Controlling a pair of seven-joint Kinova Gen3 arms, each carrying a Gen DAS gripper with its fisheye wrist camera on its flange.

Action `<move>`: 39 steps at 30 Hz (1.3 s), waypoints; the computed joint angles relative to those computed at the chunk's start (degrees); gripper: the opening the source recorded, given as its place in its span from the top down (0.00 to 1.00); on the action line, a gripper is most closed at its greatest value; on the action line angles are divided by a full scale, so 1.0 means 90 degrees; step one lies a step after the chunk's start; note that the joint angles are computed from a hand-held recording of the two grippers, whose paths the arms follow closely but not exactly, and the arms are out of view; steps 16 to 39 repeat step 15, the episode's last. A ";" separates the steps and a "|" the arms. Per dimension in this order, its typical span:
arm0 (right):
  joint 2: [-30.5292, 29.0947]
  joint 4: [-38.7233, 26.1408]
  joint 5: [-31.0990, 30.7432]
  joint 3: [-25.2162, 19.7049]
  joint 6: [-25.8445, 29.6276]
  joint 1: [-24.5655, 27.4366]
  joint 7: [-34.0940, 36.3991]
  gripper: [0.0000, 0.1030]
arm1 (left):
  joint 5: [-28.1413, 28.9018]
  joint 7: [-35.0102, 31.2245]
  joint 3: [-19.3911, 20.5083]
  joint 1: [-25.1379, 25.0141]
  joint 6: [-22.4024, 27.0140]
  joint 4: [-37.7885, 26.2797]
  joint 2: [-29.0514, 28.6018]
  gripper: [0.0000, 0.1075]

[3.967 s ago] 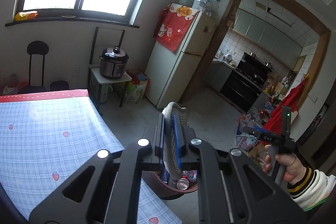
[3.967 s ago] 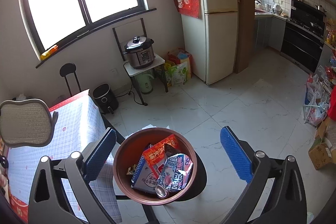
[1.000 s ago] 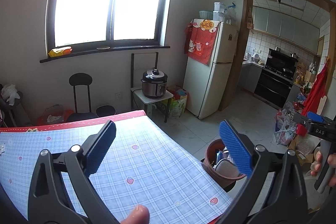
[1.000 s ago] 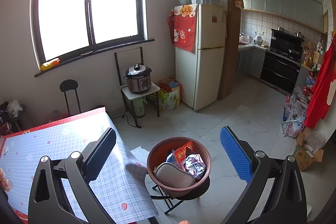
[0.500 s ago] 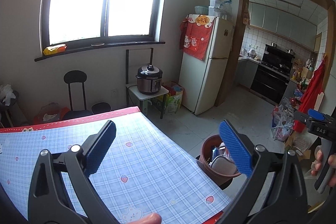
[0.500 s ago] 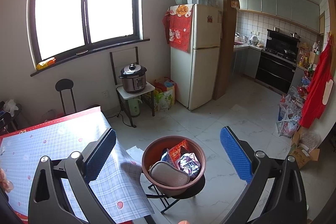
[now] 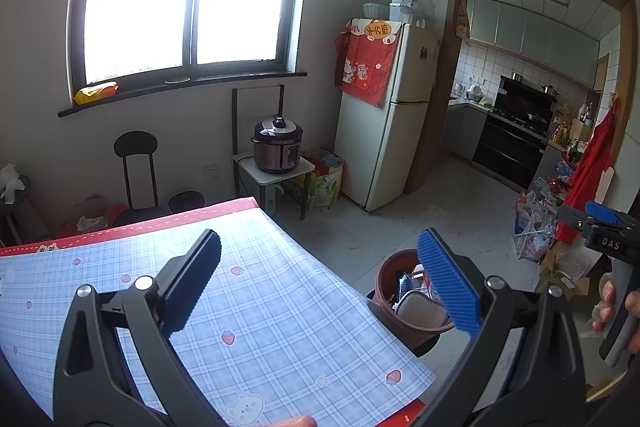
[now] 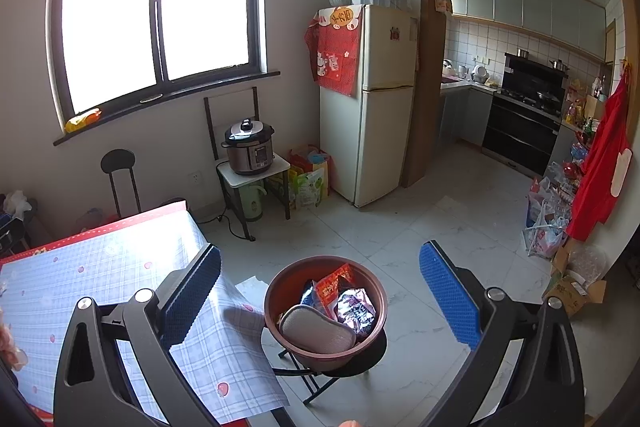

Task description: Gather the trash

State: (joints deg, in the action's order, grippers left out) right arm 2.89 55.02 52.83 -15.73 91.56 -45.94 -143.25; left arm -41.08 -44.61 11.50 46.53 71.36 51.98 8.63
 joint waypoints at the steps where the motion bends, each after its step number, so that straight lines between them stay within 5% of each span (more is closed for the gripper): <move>1: -0.0007 0.0009 -0.0010 0.0003 -0.0009 0.0005 0.0000 0.05 | 0.0001 0.0004 0.0005 0.0007 0.0007 -0.0016 0.0015 0.10; 39: -0.0047 0.0092 -0.0082 -0.0039 0.0023 0.0089 -0.0022 0.05 | 0.0268 0.0057 -0.0032 -0.0096 -0.0177 0.0116 0.0004 0.09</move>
